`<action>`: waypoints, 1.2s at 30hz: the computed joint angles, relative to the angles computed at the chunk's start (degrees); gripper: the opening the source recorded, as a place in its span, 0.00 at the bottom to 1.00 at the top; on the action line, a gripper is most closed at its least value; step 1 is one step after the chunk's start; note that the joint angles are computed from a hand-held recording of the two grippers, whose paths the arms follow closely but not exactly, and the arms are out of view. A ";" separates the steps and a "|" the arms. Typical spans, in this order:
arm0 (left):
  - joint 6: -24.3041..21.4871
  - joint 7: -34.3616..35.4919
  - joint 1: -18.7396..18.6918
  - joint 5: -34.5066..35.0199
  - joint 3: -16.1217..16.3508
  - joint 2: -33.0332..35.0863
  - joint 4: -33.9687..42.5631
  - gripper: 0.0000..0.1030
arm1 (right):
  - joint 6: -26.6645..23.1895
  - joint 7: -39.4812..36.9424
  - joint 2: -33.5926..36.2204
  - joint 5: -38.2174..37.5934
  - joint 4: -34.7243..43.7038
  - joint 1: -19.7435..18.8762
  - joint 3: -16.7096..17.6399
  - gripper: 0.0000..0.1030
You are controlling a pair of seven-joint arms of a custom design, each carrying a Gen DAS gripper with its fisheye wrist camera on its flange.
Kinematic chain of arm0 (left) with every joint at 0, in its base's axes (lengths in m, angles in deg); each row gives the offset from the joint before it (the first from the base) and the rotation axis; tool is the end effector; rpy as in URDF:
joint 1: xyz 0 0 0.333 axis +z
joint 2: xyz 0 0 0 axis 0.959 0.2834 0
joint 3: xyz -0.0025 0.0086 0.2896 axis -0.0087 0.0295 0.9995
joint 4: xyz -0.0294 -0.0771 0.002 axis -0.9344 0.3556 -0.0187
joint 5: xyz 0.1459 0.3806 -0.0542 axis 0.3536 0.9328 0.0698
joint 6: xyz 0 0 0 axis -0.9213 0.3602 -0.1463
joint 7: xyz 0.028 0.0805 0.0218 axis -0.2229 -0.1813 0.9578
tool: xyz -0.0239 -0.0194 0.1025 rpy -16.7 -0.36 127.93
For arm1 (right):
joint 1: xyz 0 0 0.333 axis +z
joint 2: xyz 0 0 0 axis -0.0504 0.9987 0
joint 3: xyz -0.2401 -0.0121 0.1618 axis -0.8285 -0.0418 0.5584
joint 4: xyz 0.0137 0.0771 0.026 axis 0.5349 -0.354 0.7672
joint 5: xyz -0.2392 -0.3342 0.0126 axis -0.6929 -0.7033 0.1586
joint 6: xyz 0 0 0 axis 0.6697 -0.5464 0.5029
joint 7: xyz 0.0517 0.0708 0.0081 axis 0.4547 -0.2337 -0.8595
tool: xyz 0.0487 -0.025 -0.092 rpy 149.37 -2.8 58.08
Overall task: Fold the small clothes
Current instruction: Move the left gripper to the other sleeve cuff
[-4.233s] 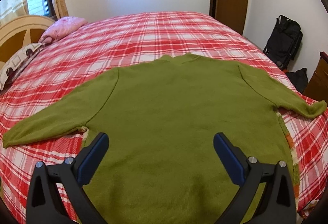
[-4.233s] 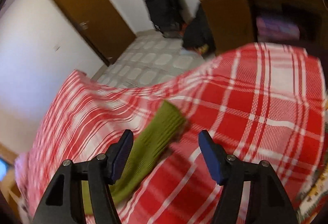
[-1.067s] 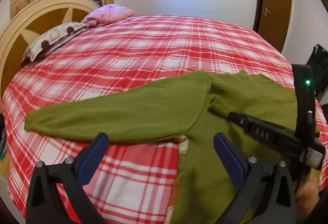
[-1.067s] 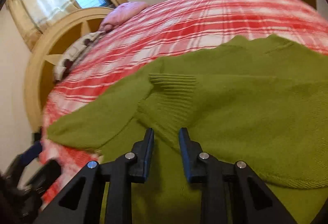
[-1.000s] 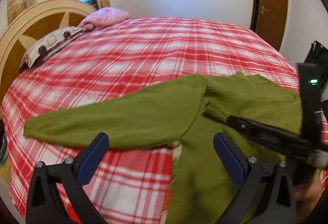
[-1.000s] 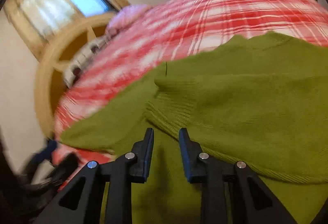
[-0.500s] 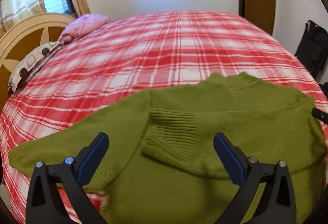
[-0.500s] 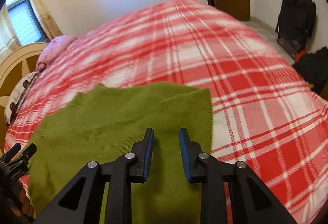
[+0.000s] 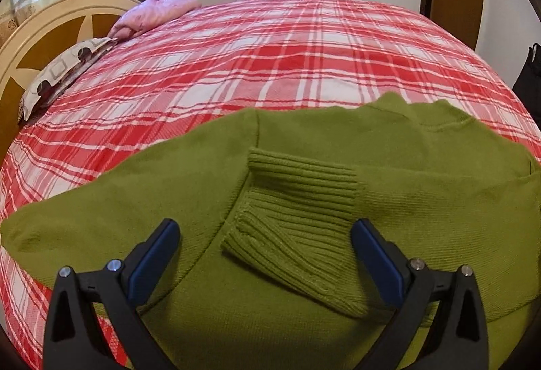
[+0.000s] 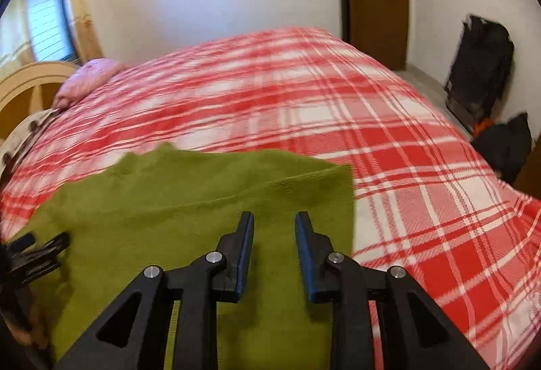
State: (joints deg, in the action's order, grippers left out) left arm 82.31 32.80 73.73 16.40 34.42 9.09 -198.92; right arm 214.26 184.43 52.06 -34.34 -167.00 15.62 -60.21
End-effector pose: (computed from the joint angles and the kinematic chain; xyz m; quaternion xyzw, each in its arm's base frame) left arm 0.6399 -0.0371 0.4433 -0.5964 0.7243 -0.2142 0.2718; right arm 0.5234 0.2564 0.4574 -0.4794 0.7782 -0.3121 0.2593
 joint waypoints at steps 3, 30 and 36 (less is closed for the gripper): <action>0.14 -1.43 -0.45 1.69 0.36 0.30 0.26 1.00 | -1.06 -2.61 0.42 2.30 0.58 1.07 0.72 0.26; 3.49 2.49 10.57 -11.90 4.96 -3.49 0.01 1.00 | -1.25 2.37 1.70 -0.18 -0.99 2.62 0.36 0.27; -4.27 -15.01 14.59 -7.25 9.99 6.41 13.09 0.98 | -2.72 1.55 2.25 0.15 -0.15 2.97 0.51 0.27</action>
